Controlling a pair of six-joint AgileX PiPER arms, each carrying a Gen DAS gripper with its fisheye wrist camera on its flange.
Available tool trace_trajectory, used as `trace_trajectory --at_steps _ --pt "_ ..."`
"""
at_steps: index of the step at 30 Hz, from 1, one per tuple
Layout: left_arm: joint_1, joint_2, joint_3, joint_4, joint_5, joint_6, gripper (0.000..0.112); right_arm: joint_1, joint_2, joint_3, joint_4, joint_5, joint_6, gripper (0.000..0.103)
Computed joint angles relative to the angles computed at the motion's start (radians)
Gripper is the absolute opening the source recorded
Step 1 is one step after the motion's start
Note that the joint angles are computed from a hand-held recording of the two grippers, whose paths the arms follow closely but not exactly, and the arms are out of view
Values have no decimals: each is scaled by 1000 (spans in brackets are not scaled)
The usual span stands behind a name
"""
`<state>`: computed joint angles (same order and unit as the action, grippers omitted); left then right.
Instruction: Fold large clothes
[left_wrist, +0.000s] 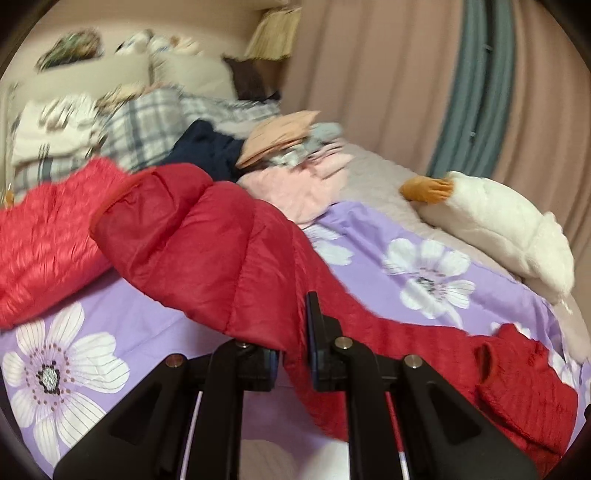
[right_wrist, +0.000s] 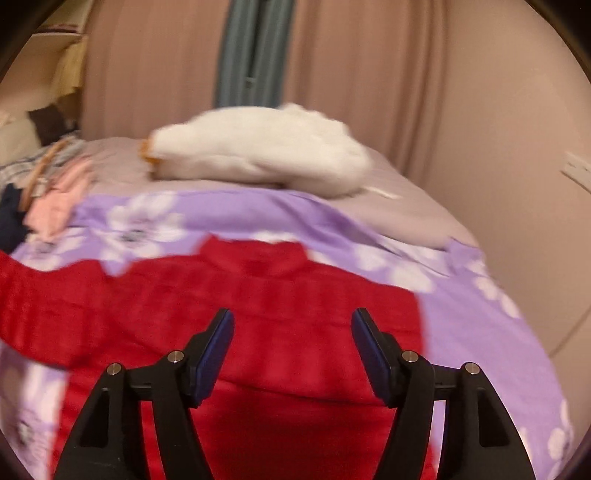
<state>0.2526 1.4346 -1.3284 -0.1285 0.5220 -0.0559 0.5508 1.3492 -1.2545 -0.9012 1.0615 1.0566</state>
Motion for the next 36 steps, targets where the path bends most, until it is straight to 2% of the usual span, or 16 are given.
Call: trace_trajectory --at_steps 4,6,10,13,15,18,22,24,28,29,30,32,34,36 --pt "-211 -36 -36 345 41 -291 12 -220 -147 154 87 -85 -39 66" --pt "-306 -35 -61 410 76 -358 12 -329 -200 216 130 -133 -63 66" --pt "-549 -30 -79 632 160 -586 12 -526 -283 324 187 -230 -98 66" --pt "-686 -10 -95 681 193 -673 12 -632 -287 360 229 -281 -152 66" --pt "-796 26 -119 761 226 -751 12 -682 -292 389 249 -317 -178 66" --pt "-894 86 -171 791 260 -793 12 -755 -305 429 255 -360 -195 66" --pt "-1009 169 -227 762 270 -823 12 -867 -313 451 295 -398 -266 66" --pt "-1067 218 -265 761 281 -827 12 -950 -312 451 414 -437 -389 66" --pt "-1139 310 -347 618 254 -750 15 -1060 -302 459 589 -483 -553 66" --pt "-1145 336 -372 562 247 -712 18 -1078 -299 460 623 -491 -585 66" --pt "-1149 370 -420 488 275 -644 28 -1104 -289 453 678 -491 -631 66" --pt "-1168 439 -528 427 385 -568 41 -1149 -292 453 784 -493 -722 66" --pt "-1184 442 -529 484 396 -557 46 -1156 -290 452 817 -497 -756 66" --pt "-1189 420 -503 562 399 -583 70 -1133 -296 453 772 -501 -725 66"
